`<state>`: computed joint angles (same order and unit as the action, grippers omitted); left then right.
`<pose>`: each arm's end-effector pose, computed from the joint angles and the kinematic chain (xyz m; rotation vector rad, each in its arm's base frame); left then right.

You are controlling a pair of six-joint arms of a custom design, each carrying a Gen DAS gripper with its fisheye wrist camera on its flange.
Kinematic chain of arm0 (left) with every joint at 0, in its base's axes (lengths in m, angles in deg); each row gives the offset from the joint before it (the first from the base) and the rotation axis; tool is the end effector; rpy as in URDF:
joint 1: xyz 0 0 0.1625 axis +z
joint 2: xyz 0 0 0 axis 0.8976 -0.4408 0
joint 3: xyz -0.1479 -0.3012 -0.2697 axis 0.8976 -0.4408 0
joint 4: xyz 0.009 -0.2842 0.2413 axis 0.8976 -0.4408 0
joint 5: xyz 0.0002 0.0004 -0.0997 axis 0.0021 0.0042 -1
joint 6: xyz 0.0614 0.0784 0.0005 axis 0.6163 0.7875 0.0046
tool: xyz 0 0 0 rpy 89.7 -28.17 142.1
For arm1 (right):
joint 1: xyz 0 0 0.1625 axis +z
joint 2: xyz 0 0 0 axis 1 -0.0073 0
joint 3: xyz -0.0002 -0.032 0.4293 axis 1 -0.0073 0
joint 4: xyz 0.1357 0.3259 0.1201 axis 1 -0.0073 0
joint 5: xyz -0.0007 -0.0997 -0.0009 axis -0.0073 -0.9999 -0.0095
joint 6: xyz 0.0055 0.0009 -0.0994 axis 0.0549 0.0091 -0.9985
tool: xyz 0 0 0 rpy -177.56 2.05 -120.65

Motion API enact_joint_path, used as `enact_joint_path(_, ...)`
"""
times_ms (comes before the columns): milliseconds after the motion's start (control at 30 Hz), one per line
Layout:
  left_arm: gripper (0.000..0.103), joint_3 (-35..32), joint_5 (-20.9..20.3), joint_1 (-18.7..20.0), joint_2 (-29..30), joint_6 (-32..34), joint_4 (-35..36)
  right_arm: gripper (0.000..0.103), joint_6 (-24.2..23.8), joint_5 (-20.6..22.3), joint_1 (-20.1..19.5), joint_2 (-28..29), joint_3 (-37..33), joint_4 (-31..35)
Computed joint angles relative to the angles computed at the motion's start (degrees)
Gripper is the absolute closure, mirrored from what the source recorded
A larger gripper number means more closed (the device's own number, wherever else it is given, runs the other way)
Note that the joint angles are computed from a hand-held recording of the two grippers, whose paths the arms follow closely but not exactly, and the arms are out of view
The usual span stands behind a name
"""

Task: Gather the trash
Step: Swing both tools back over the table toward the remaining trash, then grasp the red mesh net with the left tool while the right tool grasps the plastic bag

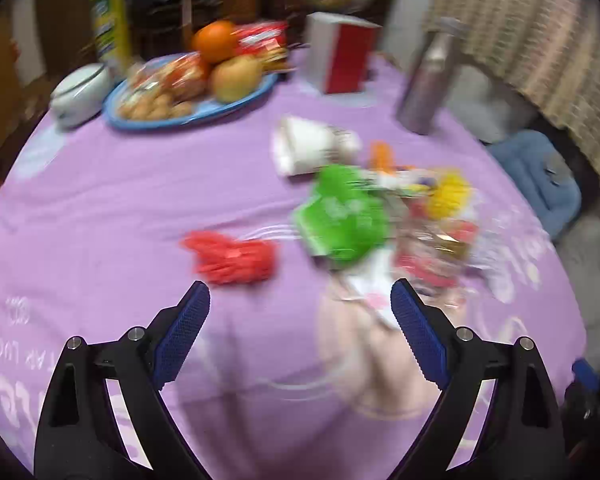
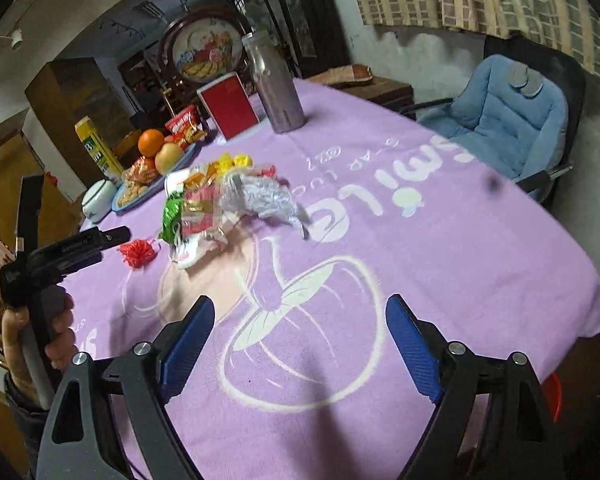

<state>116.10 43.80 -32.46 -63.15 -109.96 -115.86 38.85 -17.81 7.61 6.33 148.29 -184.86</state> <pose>-0.5696 -0.6001 0.1894 -0.1677 2.2371 -0.9230 0.1775 -0.5423 0.5830 0.5761 -2.6905 0.6816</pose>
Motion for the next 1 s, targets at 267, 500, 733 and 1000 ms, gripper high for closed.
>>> enact_joint_path(267, 0.014, 6.22, 0.35, 1.29, -3.84, -6.38, -0.17, 0.017, 1.62, 0.82, -0.01, 0.96, 2.40, -0.50)
enact_joint_path(500, 0.017, 14.84, 6.11, 2.13, -6.61, -4.23, -10.35, 0.017, 0.86, 1.03, -0.47, 0.12, 3.97, -1.11)
enact_joint_path(733, 0.046, 16.81, 3.36, 3.99, -6.12, 1.85, -18.83, 0.017, 1.49, 1.29, -0.77, -0.44, 4.21, -0.79)
enact_joint_path(1000, 0.064, 15.81, 4.11, 2.99, -6.19, -1.04, -15.06, 0.017, 0.07, 0.04, 0.95, 1.15, 3.08, -1.94)
